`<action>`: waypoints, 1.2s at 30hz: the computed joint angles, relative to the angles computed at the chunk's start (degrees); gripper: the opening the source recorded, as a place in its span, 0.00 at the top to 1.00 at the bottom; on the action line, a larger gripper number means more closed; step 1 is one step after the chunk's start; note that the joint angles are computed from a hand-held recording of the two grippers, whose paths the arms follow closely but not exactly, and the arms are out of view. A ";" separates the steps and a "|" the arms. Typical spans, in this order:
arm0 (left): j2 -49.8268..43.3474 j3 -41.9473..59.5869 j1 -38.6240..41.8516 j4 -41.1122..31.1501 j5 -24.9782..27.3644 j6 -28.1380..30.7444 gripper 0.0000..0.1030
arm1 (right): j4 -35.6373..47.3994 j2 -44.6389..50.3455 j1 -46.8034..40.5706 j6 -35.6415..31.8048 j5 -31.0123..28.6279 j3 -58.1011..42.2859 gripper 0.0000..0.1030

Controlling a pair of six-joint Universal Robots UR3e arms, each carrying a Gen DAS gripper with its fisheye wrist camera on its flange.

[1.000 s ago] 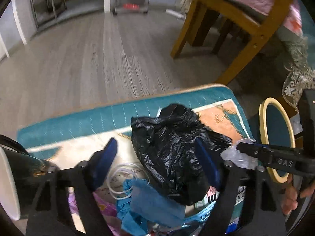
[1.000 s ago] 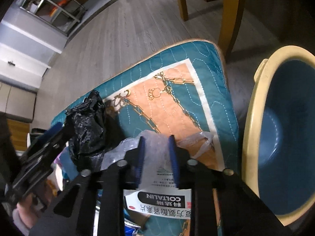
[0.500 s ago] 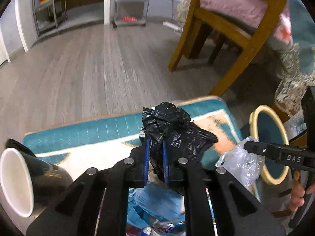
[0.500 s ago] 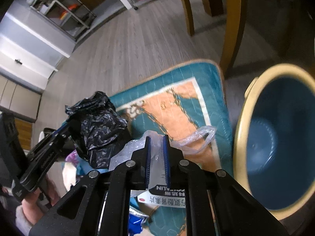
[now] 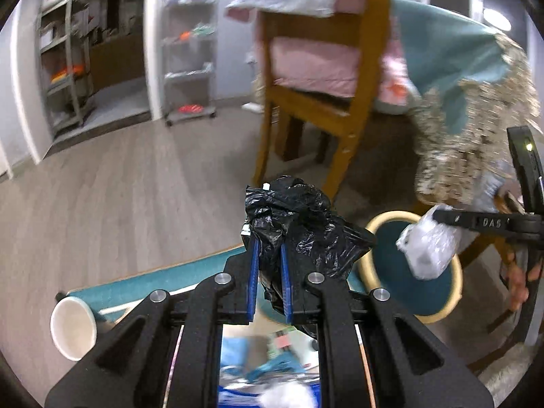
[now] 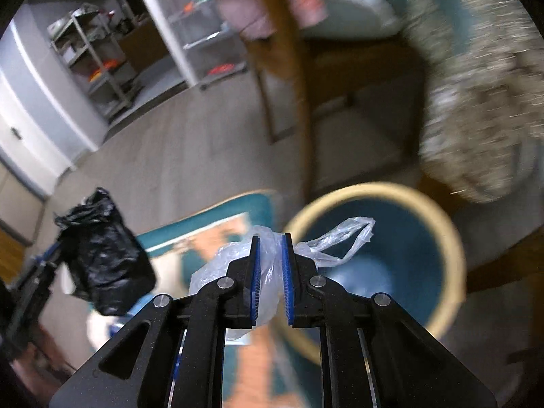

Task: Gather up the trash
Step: 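Carry both bags over the wastebasket and open both tools to drop them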

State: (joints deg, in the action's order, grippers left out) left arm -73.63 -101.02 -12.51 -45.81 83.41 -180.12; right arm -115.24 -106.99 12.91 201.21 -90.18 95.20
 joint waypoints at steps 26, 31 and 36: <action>-36.83 26.32 -27.86 1.17 14.61 -17.45 0.06 | -6.04 -7.49 -18.38 -12.76 -0.04 17.19 0.09; -30.15 21.62 -27.76 0.12 18.41 -15.89 0.06 | -4.57 -7.19 -15.78 -11.05 -0.47 13.48 0.07; -17.70 14.70 -25.11 -3.60 19.02 -13.38 0.06 | -3.54 -6.08 -9.68 -8.87 -3.05 9.47 0.07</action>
State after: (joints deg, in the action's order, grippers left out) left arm -91.32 -86.32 -37.62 -49.41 102.42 -193.50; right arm -118.78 -113.06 3.23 192.34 -93.23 104.67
